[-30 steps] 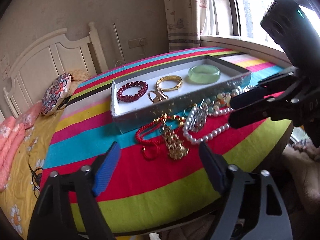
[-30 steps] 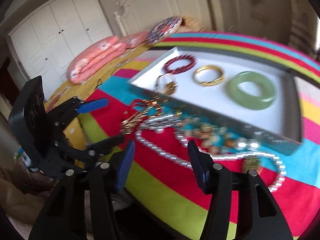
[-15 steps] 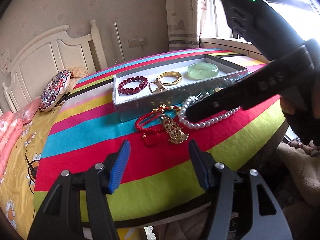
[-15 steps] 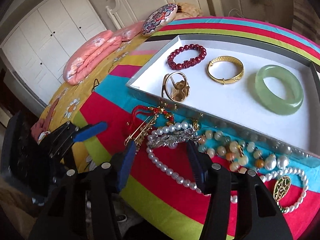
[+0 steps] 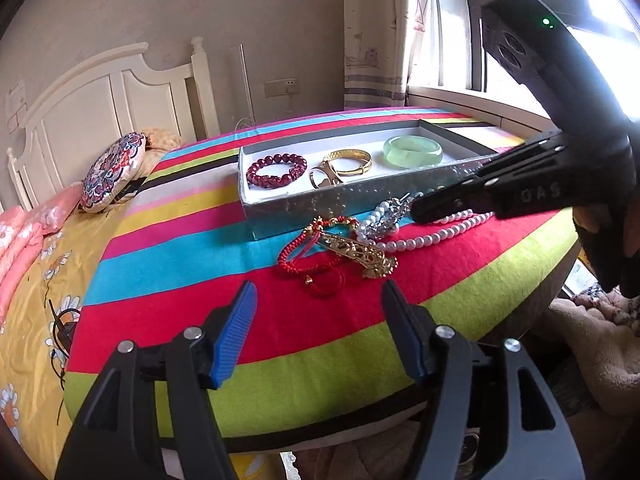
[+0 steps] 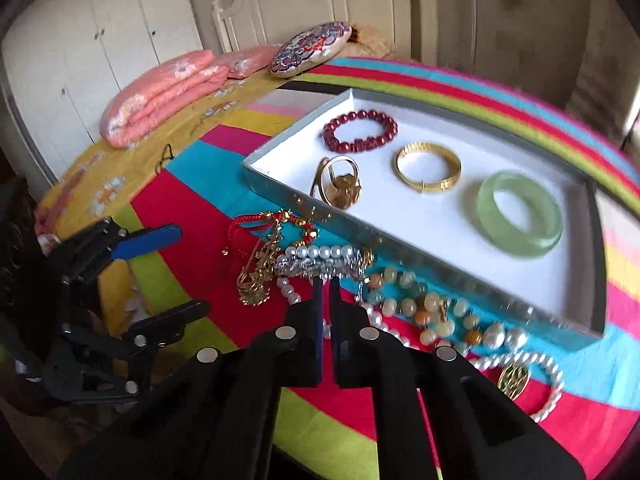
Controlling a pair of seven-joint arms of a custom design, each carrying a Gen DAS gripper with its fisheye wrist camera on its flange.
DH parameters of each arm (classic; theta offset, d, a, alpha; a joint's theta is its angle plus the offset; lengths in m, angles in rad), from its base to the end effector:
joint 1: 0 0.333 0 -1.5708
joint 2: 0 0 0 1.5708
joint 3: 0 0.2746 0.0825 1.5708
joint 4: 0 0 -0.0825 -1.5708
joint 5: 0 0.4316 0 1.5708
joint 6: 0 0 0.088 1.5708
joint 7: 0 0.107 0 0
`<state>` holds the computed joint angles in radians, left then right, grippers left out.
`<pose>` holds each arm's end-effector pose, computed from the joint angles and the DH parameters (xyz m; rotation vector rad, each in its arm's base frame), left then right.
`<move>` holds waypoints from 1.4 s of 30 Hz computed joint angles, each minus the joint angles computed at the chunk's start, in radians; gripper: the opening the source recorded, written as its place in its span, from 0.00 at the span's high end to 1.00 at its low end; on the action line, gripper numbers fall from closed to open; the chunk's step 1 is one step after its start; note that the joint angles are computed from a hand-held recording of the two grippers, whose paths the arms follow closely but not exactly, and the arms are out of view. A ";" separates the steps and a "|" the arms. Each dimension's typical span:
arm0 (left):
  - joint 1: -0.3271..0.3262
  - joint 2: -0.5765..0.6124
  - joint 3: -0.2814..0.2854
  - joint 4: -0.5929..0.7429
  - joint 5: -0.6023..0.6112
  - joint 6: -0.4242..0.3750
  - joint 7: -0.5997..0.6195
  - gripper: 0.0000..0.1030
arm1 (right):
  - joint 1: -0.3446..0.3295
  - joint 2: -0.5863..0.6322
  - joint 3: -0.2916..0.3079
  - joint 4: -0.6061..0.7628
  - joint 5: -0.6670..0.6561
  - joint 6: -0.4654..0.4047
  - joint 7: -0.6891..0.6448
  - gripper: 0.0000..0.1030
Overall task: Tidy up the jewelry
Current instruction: 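Grasp the silver brooch beside the pearls with the right tool, then lift the brooch and carry it over the gray box with the right tool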
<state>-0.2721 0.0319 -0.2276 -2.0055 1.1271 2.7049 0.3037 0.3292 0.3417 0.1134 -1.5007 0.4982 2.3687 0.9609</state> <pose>0.5474 -0.3334 0.4380 -1.5273 1.7293 -0.8156 0.6686 0.3115 0.4824 -2.2562 0.9574 -0.1148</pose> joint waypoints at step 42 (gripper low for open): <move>0.034 0.100 -0.004 0.088 -0.425 0.221 0.231 0.47 | -0.159 0.028 0.053 0.118 0.532 -0.119 -0.226 0.93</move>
<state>-0.2383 0.1315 -0.2313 -1.9178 0.7017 2.9257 0.5344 0.1706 0.3694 0.1667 -1.3825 1.0301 2.2493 0.7347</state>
